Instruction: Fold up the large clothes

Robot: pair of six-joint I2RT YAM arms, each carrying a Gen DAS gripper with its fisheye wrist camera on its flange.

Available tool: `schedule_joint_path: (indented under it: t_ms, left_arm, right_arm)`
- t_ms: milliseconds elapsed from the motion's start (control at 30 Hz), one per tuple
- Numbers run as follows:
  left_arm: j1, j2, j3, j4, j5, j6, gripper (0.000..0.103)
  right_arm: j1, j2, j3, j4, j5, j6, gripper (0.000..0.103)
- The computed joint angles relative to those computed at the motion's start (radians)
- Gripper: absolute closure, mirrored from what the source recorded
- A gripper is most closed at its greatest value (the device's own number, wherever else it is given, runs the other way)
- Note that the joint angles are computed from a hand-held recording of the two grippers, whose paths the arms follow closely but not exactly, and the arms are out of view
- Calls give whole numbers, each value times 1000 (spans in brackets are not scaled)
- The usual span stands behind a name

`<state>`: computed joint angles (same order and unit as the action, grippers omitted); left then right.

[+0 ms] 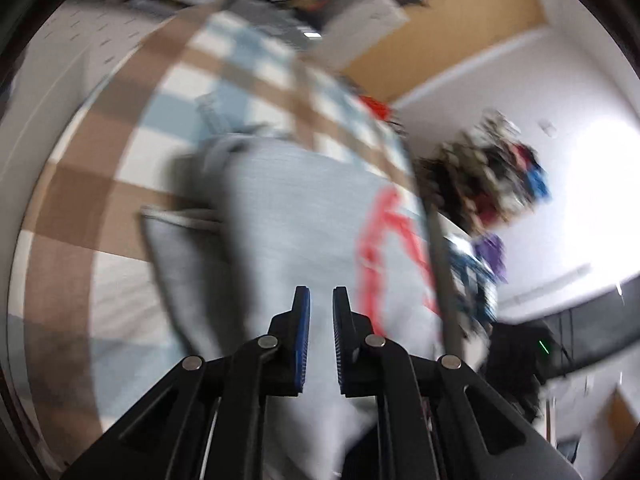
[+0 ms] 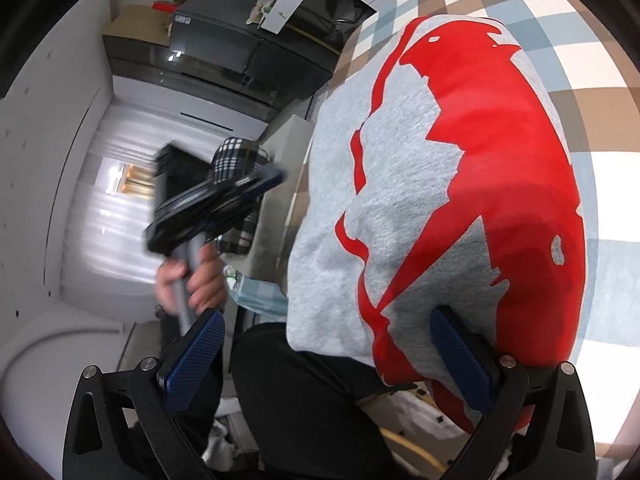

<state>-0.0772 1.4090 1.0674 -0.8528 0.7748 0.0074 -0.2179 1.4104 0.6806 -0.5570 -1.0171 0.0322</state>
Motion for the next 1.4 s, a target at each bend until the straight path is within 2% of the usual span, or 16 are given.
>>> schedule_joint_path:
  t_ms: [67,100,133,200,300,367,433,567,667,800,867,967,1067,1200,1300,1400]
  left_arm:
    - [-29,-90,-34,-12,59,7,77]
    - [-46,-115,-53,-5,81,19,53]
    - [-77,-147,-89,29,67,5,44]
    - [-168,-157,-171,123,-28,-47,44]
    - [-211,-26,-242,183,-115,-59,47]
    - [-176,-69,-317,265,-82,-45,50]
    - [-189,-97,-309,228,-140,0,54]
    - [-198,-122,-341,277,-189,36,58]
    - [-212,-151,-361,302,-219,55,58]
    - [-162,-142,-348,280,-177,99,58]
    - [-130,-137,-339,248,-159,122,58]
    - [-135,-151,-337,226,-164,89,58]
    - [-171,-180,-344,234,-221,53,57]
    - [-217,-200,-344,240,-280,16,57]
    - [-203,-199,-336,228,-273,33,57]
    - [-189,-205,-333,215,-260,45,57]
  right_arm:
    - [4,2,4,-1,5,7,0]
    - [4,6,2,7,2,17,0]
    - [0,11,4,6,-6,22,0]
    - [-20,24,2,7,-37,26,0]
    - [-60,49,5,-6,-94,18,0]
    - [-78,68,25,-37,-135,11,0]
    - [-89,31,60,-68,-164,-3,0]
    - [-5,-41,254,-135,-25,30,0]
    - [112,95,465,-199,96,84,0]
    - [215,371,699,-482,262,64,0]
    - [229,449,694,-536,267,9,0]
    - [197,437,622,-491,213,-50,0]
    - [194,477,609,-455,204,-35,0]
    - [254,511,663,-464,285,-6,0]
    - [264,486,642,-431,313,28,0]
    - [279,469,711,-514,346,-8,0]
